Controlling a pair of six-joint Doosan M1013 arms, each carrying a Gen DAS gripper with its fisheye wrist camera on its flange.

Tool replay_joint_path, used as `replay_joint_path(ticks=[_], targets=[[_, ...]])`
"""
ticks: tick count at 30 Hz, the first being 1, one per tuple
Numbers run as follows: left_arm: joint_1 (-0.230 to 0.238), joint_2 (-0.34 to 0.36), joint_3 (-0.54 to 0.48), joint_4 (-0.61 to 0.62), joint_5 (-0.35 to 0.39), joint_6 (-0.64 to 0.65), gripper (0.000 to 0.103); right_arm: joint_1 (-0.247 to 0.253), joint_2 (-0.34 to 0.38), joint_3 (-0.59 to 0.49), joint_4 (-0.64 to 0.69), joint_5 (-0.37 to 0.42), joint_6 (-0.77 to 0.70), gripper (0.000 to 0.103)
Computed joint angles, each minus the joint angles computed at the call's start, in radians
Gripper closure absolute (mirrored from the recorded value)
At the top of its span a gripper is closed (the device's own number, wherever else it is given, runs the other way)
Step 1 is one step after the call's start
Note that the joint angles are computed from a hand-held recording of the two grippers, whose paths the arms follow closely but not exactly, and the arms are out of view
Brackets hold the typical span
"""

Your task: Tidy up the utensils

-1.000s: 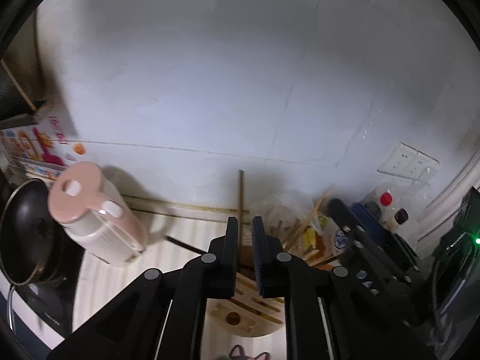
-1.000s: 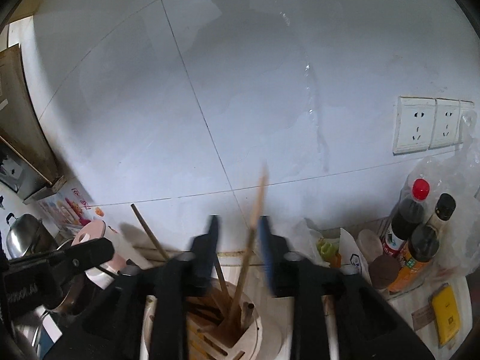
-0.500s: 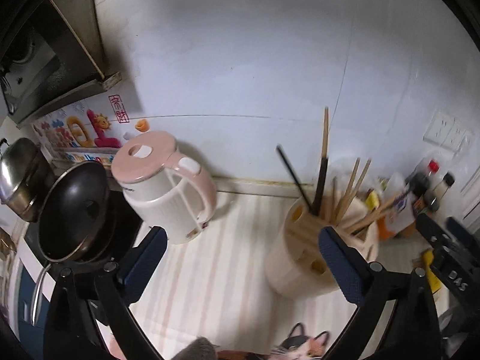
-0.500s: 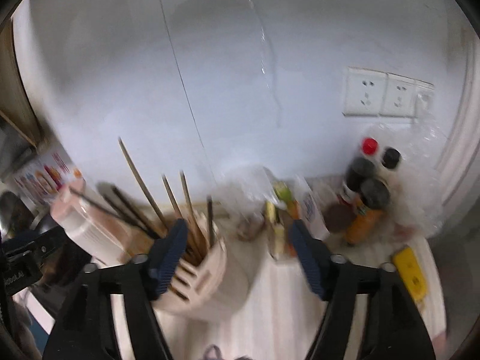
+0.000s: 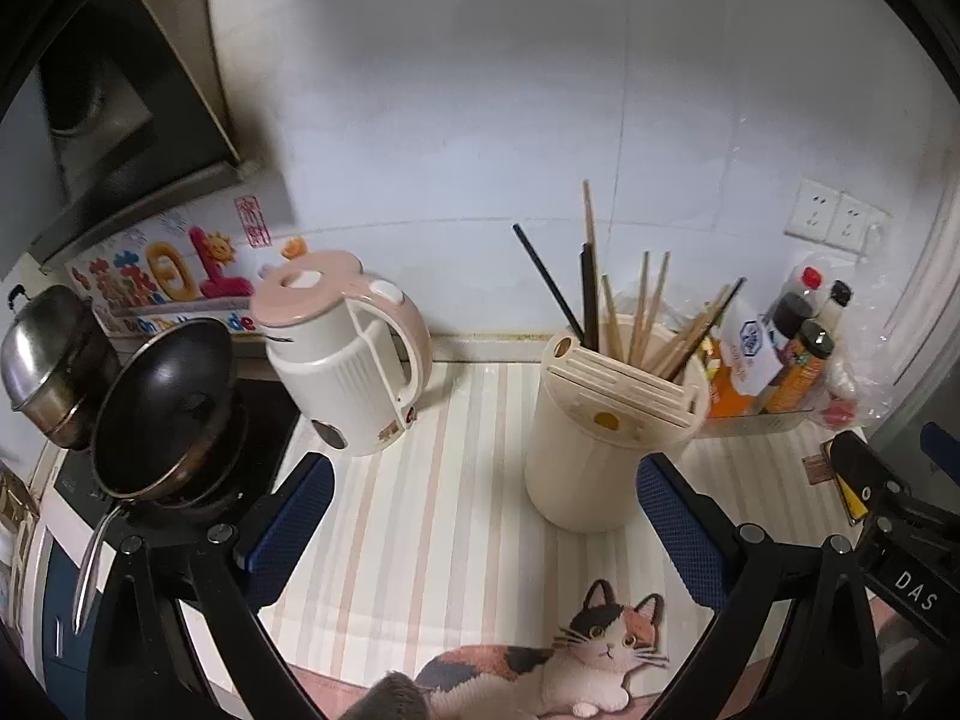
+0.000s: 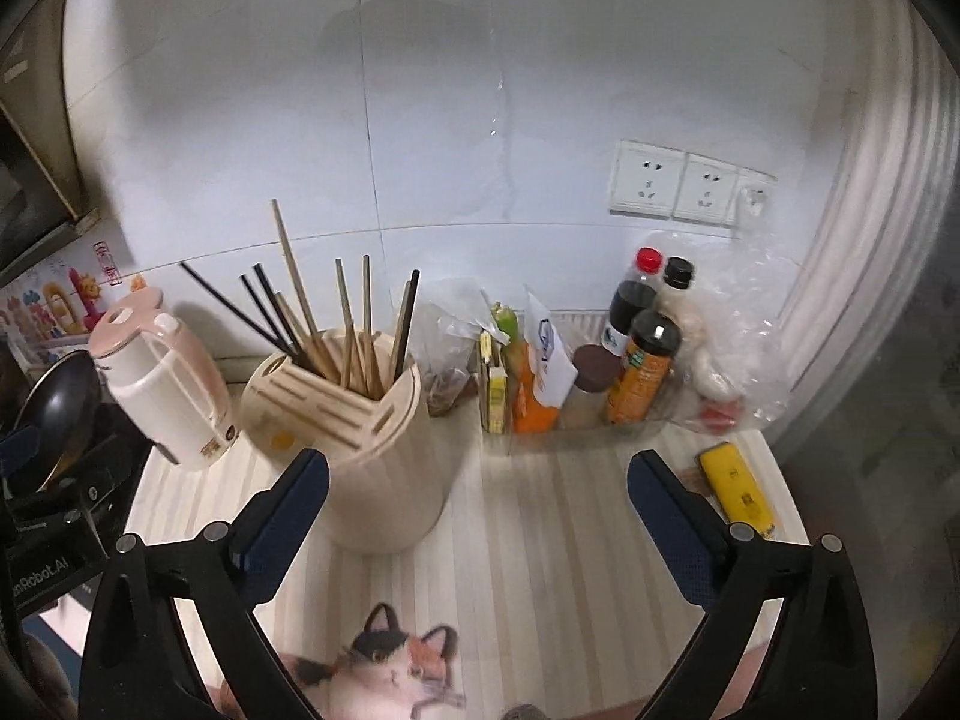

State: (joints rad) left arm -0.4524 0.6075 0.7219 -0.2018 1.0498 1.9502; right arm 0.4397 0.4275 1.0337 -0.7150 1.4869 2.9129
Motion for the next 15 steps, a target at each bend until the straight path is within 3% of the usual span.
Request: replay_joint_path(ticks=[8,15], targets=[[0.025,-0.163,0.223,-0.06,-0.131,0.043,0.0,0.1,-0.05,0.016,-0.1,0.08,0.068,0.002],[0.048,-0.281,0.356,-0.113,-0.174,0.088,0.0,0.19,-0.068,-0.009,-0.182,0.163,0.07,0.0]])
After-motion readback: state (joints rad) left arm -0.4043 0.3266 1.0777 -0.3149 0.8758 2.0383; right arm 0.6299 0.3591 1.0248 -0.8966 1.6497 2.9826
